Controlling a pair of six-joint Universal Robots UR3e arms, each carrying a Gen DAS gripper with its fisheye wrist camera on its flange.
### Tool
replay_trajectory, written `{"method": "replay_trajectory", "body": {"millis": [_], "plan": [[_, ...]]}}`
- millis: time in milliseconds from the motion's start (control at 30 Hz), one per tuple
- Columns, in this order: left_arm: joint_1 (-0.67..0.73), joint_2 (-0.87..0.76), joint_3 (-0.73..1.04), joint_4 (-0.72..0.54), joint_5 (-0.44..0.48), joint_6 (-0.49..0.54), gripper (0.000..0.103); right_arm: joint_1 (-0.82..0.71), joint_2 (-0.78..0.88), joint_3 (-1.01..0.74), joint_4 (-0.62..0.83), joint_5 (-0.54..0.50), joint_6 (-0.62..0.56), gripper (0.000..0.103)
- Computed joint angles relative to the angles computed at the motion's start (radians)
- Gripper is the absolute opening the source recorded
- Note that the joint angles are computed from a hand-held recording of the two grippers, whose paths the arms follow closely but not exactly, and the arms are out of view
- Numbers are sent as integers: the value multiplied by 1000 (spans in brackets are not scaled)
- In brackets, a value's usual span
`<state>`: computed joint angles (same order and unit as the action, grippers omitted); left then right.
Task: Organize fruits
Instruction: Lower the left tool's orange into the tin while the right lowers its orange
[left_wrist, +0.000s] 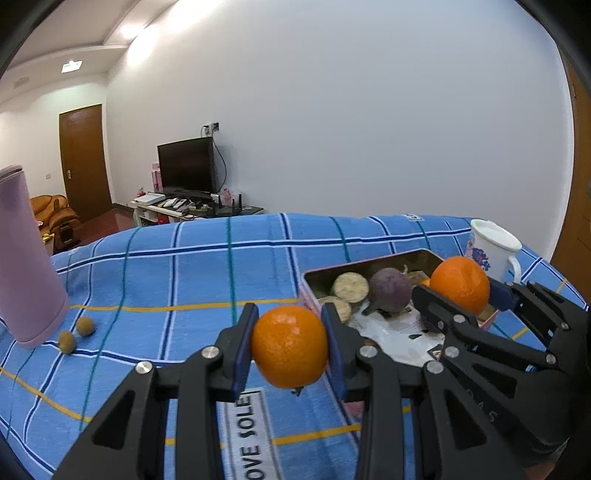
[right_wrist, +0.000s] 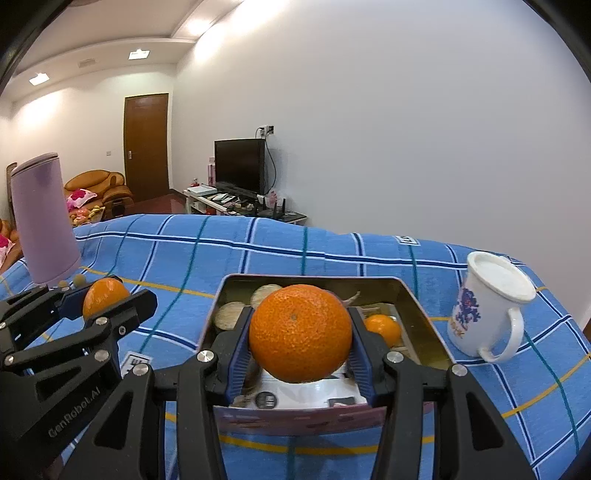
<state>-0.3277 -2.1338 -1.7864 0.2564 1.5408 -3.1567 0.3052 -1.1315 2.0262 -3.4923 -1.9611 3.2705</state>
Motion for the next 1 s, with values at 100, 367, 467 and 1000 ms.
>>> {"method": "replay_trajectory", "body": {"millis": [100,367,467,1000], "plan": [[-26,-17,37,-17,16,-5,37,-19,-11,15,-7,9,-6,50],[-78,-58,126,-57,54,-8,37,-43,-24,40,-34,-9,-36,50],[-90,-72,160,-77,52,-13,37,-67,-32,52,-39,-5,-41,50],[-129,-174,342,-169,41,-39,37,-150,-25,31,-16,-32,-51,50]]}}
